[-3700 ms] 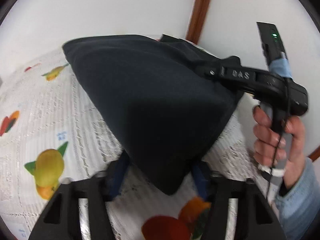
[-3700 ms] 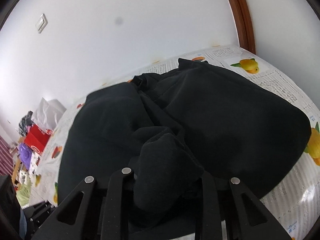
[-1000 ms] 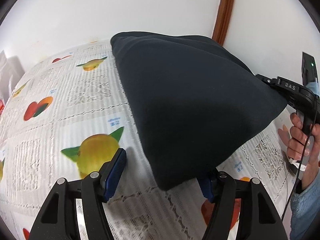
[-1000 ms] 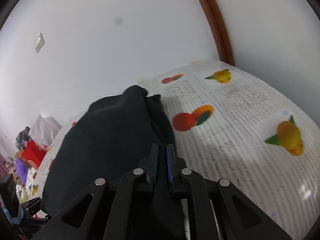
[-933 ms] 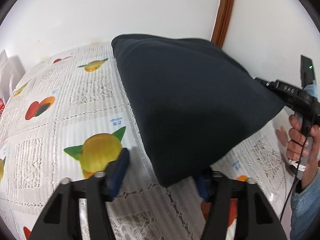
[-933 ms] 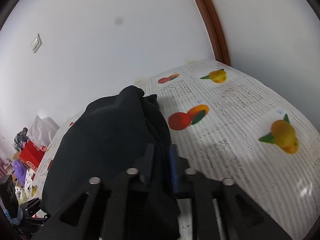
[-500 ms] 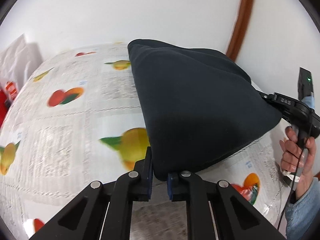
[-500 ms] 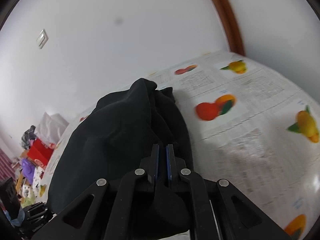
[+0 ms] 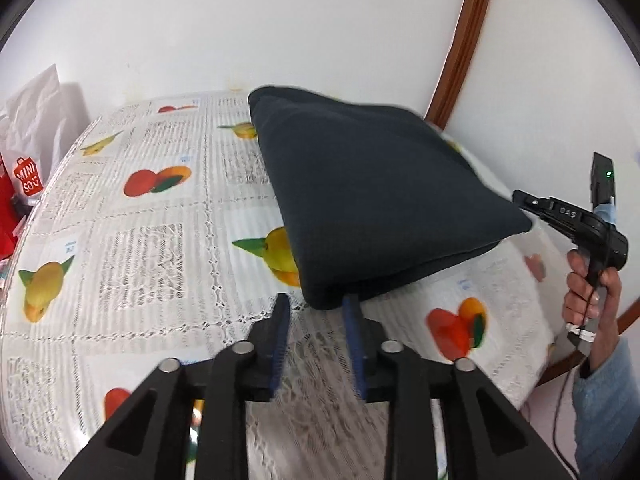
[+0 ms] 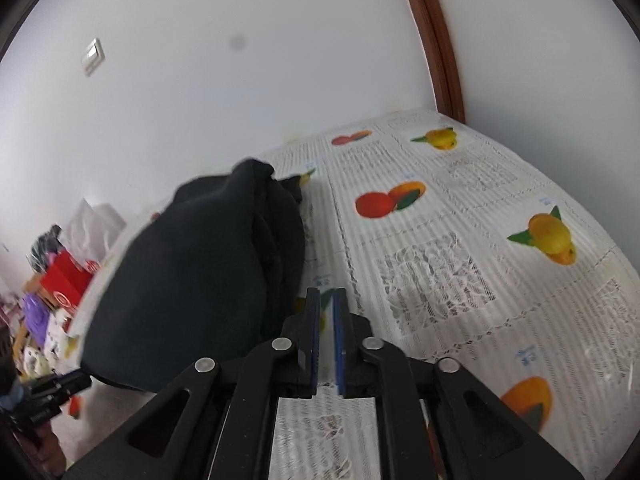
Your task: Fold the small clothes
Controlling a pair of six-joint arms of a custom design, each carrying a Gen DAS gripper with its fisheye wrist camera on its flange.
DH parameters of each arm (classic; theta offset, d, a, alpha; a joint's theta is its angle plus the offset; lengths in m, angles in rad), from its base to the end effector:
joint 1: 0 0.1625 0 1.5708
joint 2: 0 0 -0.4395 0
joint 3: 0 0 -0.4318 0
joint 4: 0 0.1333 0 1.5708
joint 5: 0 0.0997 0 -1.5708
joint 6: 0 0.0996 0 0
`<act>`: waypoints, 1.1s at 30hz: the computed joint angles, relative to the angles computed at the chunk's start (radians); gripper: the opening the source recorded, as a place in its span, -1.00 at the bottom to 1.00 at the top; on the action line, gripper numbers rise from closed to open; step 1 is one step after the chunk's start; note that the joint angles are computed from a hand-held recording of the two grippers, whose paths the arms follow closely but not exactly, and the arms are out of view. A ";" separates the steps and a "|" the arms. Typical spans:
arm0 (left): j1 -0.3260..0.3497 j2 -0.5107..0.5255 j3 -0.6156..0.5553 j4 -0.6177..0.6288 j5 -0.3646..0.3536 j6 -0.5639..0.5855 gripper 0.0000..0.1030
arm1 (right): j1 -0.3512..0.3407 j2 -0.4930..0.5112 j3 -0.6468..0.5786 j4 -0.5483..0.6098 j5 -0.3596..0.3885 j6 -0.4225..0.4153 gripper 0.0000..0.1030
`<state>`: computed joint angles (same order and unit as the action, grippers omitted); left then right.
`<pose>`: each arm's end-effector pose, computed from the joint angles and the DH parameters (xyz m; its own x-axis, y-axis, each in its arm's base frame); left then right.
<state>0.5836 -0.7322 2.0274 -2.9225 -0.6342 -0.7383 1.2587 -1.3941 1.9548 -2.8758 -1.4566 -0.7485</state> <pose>-0.3390 -0.4797 -0.0125 -0.8303 -0.0231 -0.5568 0.3709 0.7228 -0.5831 -0.0414 -0.5995 0.3603 -0.8638 -0.3067 0.3996 -0.4941 0.6705 -0.5534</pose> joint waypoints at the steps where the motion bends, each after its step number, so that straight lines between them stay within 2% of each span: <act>1: -0.006 -0.006 0.003 -0.004 0.002 0.004 -0.36 | 0.008 -0.009 0.006 0.009 0.005 -0.006 -0.82; 4: -0.012 -0.010 -0.014 -0.020 0.022 0.049 -0.27 | 0.032 -0.032 0.045 -0.018 0.019 -0.056 -0.75; 6: 0.007 0.004 -0.050 -0.024 0.030 0.091 -0.22 | 0.053 -0.028 0.069 -0.046 -0.005 -0.102 -0.69; 11: 0.067 0.049 -0.150 0.071 0.009 0.127 -0.21 | 0.089 0.040 0.096 -0.164 -0.174 -0.232 -0.68; 12: 0.083 0.054 -0.165 0.113 -0.017 0.125 -0.19 | 0.085 0.037 0.097 -0.161 -0.178 -0.242 -0.65; 14: 0.102 0.060 -0.182 0.175 -0.056 0.127 -0.17 | 0.095 0.028 0.087 -0.132 -0.208 -0.254 -0.46; 15: 0.103 0.062 -0.182 0.183 -0.053 0.134 -0.14 | 0.107 0.026 0.077 -0.116 -0.234 -0.261 -0.40; 16: 0.100 0.059 -0.181 0.185 -0.051 0.139 -0.14 | 0.118 0.024 0.069 -0.115 -0.247 -0.265 -0.25; 19: 0.097 0.034 -0.175 0.156 -0.073 0.151 -0.15 | 0.139 0.035 0.028 -0.106 -0.233 -0.250 -0.05; 21: 0.100 0.028 -0.182 0.137 -0.059 0.152 -0.10 | 0.155 0.061 -0.024 -0.054 -0.230 -0.218 -0.01; 23: 0.110 0.033 -0.206 0.152 -0.044 0.164 -0.10 | 0.184 0.117 -0.091 -0.030 -0.268 -0.184 -0.01; 25: 0.122 0.045 -0.232 0.170 -0.022 0.161 -0.09 | 0.203 0.177 -0.173 0.049 -0.289 -0.137 -0.02; 28: 0.147 0.062 -0.263 0.144 -0.048 0.191 -0.08 | 0.223 0.272 -0.305 0.211 -0.325 -0.054 -0.09; 29: 0.155 0.067 -0.275 0.151 -0.052 0.201 -0.08 | 0.226 0.300 -0.339 0.254 -0.343 -0.041 -0.39; 30: 0.159 0.073 -0.285 0.163 -0.057 0.211 -0.06 | 0.222 0.312 -0.363 0.307 -0.329 -0.044 -0.72; 31: 0.161 0.075 -0.288 0.168 -0.061 0.221 -0.03 | 0.212 0.308 -0.362 0.322 -0.286 -0.063 -0.85; 33: 0.168 0.075 -0.282 0.136 -0.083 0.253 -0.03 | 0.178 0.271 -0.338 0.283 -0.174 -0.087 -0.87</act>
<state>0.7512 -0.6577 1.7455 -2.7869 -0.7176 -0.4854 1.4370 -1.1232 1.6165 -2.5929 -1.6303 -0.8357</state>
